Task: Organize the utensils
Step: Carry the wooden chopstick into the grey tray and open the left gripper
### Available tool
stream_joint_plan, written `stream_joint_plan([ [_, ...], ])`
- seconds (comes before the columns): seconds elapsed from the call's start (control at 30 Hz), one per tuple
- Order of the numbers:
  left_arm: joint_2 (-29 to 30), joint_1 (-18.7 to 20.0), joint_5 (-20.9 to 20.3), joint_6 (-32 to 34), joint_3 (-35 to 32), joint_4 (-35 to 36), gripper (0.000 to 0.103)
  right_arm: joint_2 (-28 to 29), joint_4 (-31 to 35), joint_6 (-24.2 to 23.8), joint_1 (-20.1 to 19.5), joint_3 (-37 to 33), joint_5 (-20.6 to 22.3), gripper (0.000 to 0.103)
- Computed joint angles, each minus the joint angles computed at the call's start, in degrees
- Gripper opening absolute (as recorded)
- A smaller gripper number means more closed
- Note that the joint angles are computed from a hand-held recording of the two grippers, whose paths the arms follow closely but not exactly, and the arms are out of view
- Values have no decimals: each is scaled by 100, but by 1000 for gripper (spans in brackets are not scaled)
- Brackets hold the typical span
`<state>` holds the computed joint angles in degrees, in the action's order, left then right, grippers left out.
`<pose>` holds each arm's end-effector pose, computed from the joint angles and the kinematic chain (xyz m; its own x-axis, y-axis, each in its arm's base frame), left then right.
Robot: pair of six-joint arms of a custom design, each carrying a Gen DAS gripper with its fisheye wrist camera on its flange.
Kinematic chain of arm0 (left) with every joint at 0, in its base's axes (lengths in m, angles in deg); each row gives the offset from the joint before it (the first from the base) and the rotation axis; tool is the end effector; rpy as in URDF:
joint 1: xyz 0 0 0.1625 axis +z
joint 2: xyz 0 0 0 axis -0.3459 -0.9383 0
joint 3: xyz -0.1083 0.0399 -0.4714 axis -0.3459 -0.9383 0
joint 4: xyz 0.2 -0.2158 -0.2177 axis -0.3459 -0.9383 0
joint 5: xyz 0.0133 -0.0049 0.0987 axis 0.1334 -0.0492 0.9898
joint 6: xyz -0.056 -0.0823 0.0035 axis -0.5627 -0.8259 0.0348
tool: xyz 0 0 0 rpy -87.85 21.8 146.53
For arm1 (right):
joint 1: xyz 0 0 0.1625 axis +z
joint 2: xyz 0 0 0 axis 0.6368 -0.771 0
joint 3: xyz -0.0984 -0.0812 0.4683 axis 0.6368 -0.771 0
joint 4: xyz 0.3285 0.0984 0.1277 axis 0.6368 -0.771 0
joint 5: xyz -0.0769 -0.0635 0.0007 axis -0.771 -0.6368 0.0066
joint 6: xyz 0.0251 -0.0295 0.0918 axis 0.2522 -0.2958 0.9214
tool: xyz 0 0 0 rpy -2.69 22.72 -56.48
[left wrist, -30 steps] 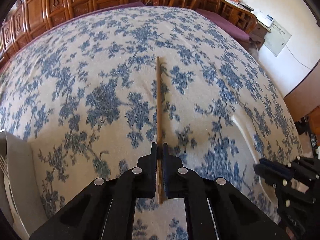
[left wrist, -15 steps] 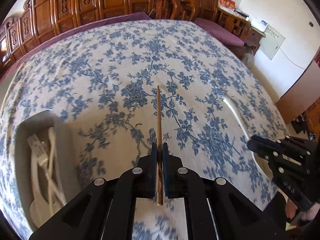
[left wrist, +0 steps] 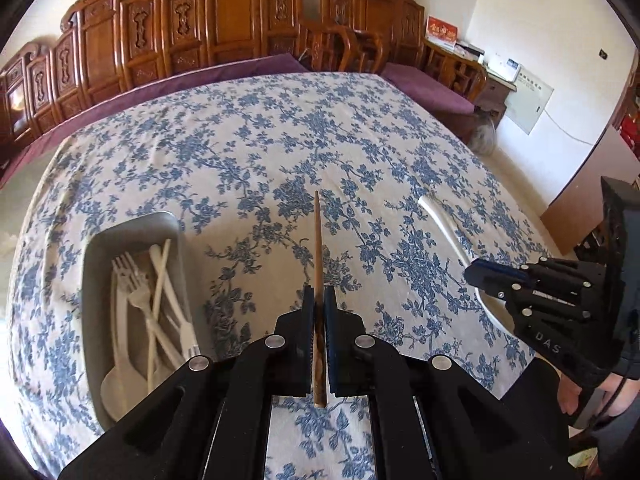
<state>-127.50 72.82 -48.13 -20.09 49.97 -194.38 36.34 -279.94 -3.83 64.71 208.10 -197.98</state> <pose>-0.2056 -0.5645 0.1686 -0.6417 0.5977 -0.4805 0.7160 0.6915 -0.0959 0.1957 -0.4934 0.1214 -0.7847 0.0565 0.6172 -0.3300 0.8048 -0.4933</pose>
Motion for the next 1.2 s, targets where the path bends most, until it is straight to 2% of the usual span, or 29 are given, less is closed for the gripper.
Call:
stream_joint_plan([
  [0.73, -1076, 182, 162, 204, 313, -172, 4, 333, 596, -149, 473, -780, 310, 8],
  [1.2, -1076, 633, 439, 214, 209, -169, 4, 516, 936, -167, 588, -1099, 412, 8],
])
